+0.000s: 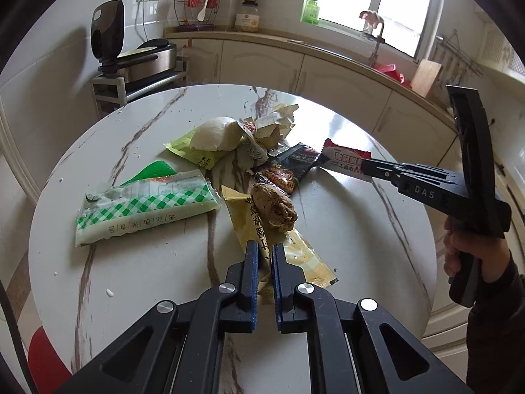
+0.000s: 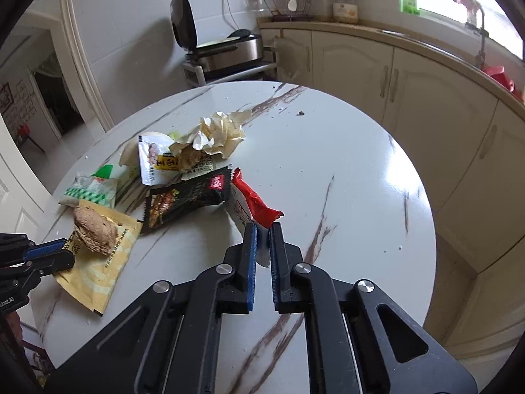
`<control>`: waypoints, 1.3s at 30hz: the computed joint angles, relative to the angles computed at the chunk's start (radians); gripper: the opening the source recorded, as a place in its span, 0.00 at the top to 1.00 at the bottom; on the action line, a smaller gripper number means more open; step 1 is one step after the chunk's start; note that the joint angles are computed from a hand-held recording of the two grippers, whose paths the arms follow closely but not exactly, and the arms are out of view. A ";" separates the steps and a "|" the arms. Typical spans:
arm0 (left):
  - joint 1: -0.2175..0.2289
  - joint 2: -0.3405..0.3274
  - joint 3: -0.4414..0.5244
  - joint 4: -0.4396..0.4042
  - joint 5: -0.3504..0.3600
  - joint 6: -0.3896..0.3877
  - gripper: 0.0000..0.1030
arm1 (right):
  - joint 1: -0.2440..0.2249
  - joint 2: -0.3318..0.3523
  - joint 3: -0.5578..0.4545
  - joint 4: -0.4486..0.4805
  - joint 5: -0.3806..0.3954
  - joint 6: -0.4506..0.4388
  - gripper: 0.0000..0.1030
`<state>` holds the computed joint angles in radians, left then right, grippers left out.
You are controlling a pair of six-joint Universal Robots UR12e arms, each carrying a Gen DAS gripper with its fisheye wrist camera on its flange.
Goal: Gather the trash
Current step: 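Grasp the red-and-white snack packet with the right tool, then grasp the long yellow wrapper with the left tool while the right holds the packet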
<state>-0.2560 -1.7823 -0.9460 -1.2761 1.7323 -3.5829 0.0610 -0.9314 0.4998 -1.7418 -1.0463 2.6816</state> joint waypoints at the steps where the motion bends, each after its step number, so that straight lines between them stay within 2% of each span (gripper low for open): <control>1: -0.003 0.002 0.001 0.000 0.005 -0.002 0.96 | -0.003 -0.015 0.022 -0.010 0.014 -0.001 0.95; 5: -0.021 0.008 0.010 -0.001 0.035 -0.006 0.97 | -0.008 -0.085 0.136 -0.107 0.027 0.007 0.96; 10: -0.035 0.019 0.010 -0.011 0.054 -0.008 0.99 | -0.021 -0.151 0.231 -0.157 0.061 0.017 0.96; 14: -0.039 0.040 -0.015 -0.041 0.052 -0.020 0.99 | -0.033 -0.196 0.298 -0.171 0.078 0.012 0.96; 18: -0.034 0.044 -0.031 -0.068 0.063 -0.106 0.92 | -0.038 -0.222 0.343 -0.175 0.077 0.009 0.96; 21: -0.037 0.024 -0.008 -0.113 0.076 -0.141 0.88 | -0.042 -0.233 0.366 -0.176 0.080 0.018 0.96; 25: -0.033 0.000 0.016 -0.117 0.058 -0.156 0.85 | -0.045 -0.245 0.392 -0.178 0.087 0.024 0.96; 27: -0.035 -0.022 0.052 -0.156 0.070 -0.168 0.84 | -0.047 -0.250 0.402 -0.175 0.093 0.023 0.96; 29: -0.037 -0.029 0.063 -0.159 0.076 -0.178 0.67 | -0.049 -0.255 0.411 -0.179 0.103 0.026 0.96; 30: -0.037 -0.025 0.058 -0.151 0.078 -0.185 0.50 | -0.049 -0.255 0.411 -0.172 0.106 0.022 0.96; 31: -0.034 -0.018 0.045 -0.133 0.078 -0.192 0.43 | -0.050 -0.257 0.415 -0.174 0.108 0.022 0.96; 35: -0.032 -0.006 0.029 -0.084 0.037 -0.224 0.39 | -0.047 -0.263 0.432 -0.185 0.099 0.011 0.96; 36: -0.031 -0.003 0.023 -0.070 0.030 -0.226 0.36 | -0.046 -0.265 0.436 -0.187 0.095 0.010 0.96; 39: -0.044 -0.029 0.056 -0.098 0.050 -0.224 0.33 | -0.049 -0.271 0.450 -0.204 0.099 0.021 0.96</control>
